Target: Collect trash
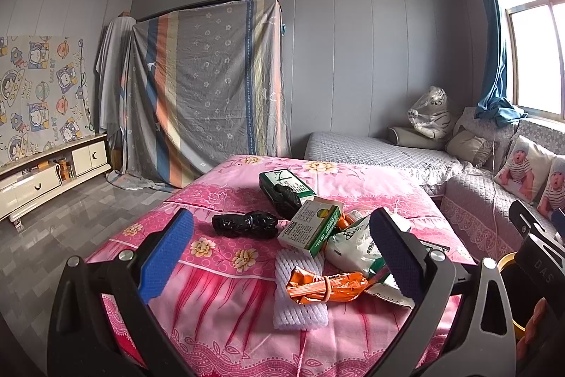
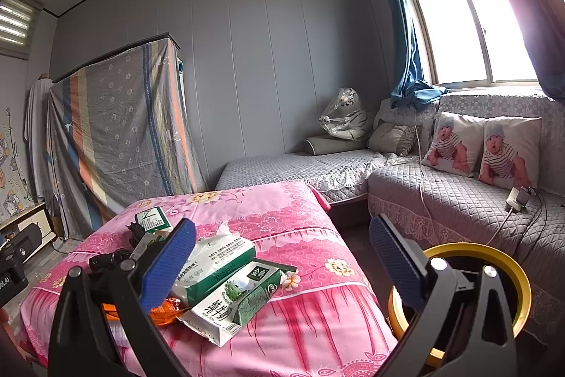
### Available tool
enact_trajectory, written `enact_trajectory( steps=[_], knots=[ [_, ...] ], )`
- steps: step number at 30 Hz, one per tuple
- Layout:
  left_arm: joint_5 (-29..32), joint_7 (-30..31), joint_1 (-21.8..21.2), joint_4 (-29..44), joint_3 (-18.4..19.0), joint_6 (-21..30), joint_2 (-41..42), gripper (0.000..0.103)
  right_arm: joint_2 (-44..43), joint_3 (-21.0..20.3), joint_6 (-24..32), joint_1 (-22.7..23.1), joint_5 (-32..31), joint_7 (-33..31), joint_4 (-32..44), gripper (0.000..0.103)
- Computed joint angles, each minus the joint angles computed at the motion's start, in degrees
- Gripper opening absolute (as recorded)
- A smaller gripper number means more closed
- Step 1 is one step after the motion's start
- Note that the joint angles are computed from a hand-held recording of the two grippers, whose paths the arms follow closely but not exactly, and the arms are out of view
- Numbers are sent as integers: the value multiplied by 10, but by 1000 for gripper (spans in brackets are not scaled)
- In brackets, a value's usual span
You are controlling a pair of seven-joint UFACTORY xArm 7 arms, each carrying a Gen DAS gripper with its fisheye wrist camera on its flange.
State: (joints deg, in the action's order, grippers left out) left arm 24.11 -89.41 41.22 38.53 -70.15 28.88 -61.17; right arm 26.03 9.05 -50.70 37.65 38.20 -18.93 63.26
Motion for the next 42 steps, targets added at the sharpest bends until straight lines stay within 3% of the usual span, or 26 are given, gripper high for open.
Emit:
enact_trajectory(
  steps=[42],
  knots=[
    [-7, 16, -1, 2, 3, -11, 10, 95, 3, -1, 2, 1, 6, 0, 5, 95]
  ],
)
